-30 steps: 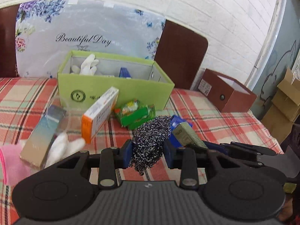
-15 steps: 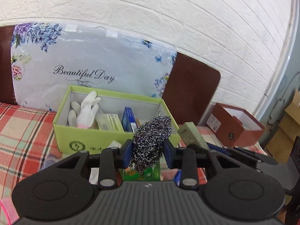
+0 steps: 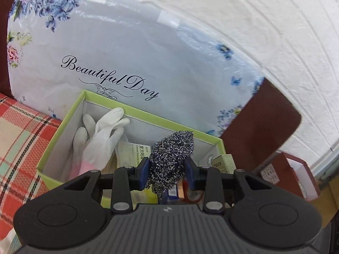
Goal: Organize objects
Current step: 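Lift the scrubber and soap box into the lime-green box and open both tools, then withdraw both tools from the green box back over the table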
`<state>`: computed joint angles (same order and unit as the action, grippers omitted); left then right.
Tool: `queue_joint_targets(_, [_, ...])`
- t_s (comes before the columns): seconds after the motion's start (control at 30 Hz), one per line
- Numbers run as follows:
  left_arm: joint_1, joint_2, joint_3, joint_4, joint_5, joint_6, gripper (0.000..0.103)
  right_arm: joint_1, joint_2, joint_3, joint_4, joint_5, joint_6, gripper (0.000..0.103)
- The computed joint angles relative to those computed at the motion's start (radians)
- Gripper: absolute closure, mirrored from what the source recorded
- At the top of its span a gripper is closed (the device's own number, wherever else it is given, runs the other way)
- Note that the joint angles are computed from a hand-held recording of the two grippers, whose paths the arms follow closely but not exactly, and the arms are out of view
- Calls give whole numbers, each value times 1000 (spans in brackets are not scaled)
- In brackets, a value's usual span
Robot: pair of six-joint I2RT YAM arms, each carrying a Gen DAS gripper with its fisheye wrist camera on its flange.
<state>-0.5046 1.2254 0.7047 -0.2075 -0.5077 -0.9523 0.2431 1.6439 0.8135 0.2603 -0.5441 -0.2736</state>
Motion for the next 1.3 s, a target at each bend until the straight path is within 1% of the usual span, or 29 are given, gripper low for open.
queue_joint_targets(0.13, [86, 68, 8, 58, 80, 23, 66, 39, 113, 85, 20, 61, -5, 81])
queue_joint_targets(0.23, [134, 118, 14, 101, 115, 24, 63, 68, 193, 131, 69, 110, -19, 80])
queue_joint_targets(0.27, [144, 135, 16, 114, 116, 14, 58, 75, 219, 138, 101, 124, -20, 80])
queue_joint_targets(0.3, [152, 147, 16, 124, 116, 3, 47, 82, 245, 148, 126, 139, -25, 78])
queue_joint_targets(0.33, [164, 157, 20, 125, 127, -10, 40, 87, 262, 163, 118, 153, -37, 64])
queue_joint_targets(0.37, [172, 161, 31, 102, 140, -23, 30, 88, 269, 174, 99, 159, -49, 51])
queue_joint_targets(0.4, [175, 155, 32, 86, 151, -30, 29, 82, 266, 159, 117, 143, -57, 49])
queue_joint_targets(0.47, [170, 115, -7, 125, 163, -4, 29, 66, 240, 102, 187, 120, -63, 40])
queue_joint_targets(0.5, [159, 99, -19, 136, 152, 10, 27, 59, 224, 71, 226, 113, -63, 37])
queue_joint_targets(0.53, [147, 88, -23, 135, 134, 18, 27, 50, 208, 42, 259, 103, -62, 32])
queue_joint_targets(0.57, [130, 85, -21, 134, 108, 22, 26, 46, 193, 25, 272, 98, -59, 27])
queue_joint_targets(0.7, [77, 67, -8, 102, 51, 34, 25, 26, 133, -26, 257, 71, -65, 18])
queue_joint_targets(0.83, [-5, 12, 3, 15, -17, 23, 25, 1, 44, -92, 258, 54, -47, 1])
queue_joint_targets(0.9, [-78, -26, 7, -50, -95, 7, 24, -22, -14, -128, 246, 28, -27, 0])
queue_joint_targets(0.97, [-169, -44, 31, -146, -199, -49, 23, -52, -81, -169, 217, -12, -11, 0])
queue_joint_targets(1.07, [-316, -67, 56, -294, -340, -172, 18, -111, -187, -233, 139, -88, 13, 0])
queue_joint_targets(1.13, [-408, -54, 81, -405, -411, -273, 18, -149, -259, -281, 86, -140, 14, 0])
queue_joint_targets(1.2, [-484, -13, 120, -539, -456, -400, 18, -180, -337, -336, 42, -177, 8, 0])
queue_joint_targets(1.3, [-588, 49, 161, -719, -480, -623, 18, -222, -447, -407, -29, -226, -3, 0])
